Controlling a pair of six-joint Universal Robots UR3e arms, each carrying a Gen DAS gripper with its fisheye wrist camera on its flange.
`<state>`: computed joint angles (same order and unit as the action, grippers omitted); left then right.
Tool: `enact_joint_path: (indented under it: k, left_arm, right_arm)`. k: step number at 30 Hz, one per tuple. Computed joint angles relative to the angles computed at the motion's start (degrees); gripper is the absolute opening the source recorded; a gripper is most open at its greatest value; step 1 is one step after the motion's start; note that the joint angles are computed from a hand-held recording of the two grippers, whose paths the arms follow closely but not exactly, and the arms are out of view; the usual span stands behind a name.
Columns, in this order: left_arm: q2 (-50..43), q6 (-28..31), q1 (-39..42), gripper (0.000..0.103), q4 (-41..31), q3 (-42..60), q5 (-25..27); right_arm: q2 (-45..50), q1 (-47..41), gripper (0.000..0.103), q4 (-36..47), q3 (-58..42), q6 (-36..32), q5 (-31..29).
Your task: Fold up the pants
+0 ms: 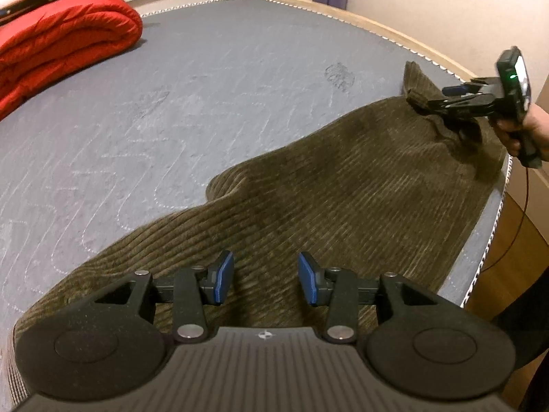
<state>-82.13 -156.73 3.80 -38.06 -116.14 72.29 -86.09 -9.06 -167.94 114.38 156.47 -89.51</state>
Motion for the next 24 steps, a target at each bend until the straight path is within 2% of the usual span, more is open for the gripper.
enact_joint_path:
  k: [2, 5, 11, 21, 24]
  left_arm:
    - [0.35, 0.25, 0.85, 0.046, 0.02, -0.5, 0.11]
    - [0.93, 0.54, 2.03, 0.046, -0.47, -0.95, -0.01]
    - [1.64, 1.64, 2.82, 0.046, -1.21, -0.93, -1.18]
    - [2.34, 1.17, 2.25, 0.048, -1.29, -1.02, -1.39]
    - [2.46, 1.01, 2.37, 0.048, -1.27, -1.1, -1.06]
  right_arm:
    - [4.96, 4.15, 0.062, -3.67, -2.03, -2.52, -6.2]
    - [8.87, 6.9, 0.062, -6.28, -3.55, -5.04, -11.16]
    - [11.11, 7.38, 0.059, -8.2, -3.55, -6.06, -13.57]
    - [7.91, 4.71, 0.018, -10.61, -0.27, -5.66, -10.36]
    - [5.96, 3.6, 0.012, -9.23, -0.28, -3.1, -8.87]
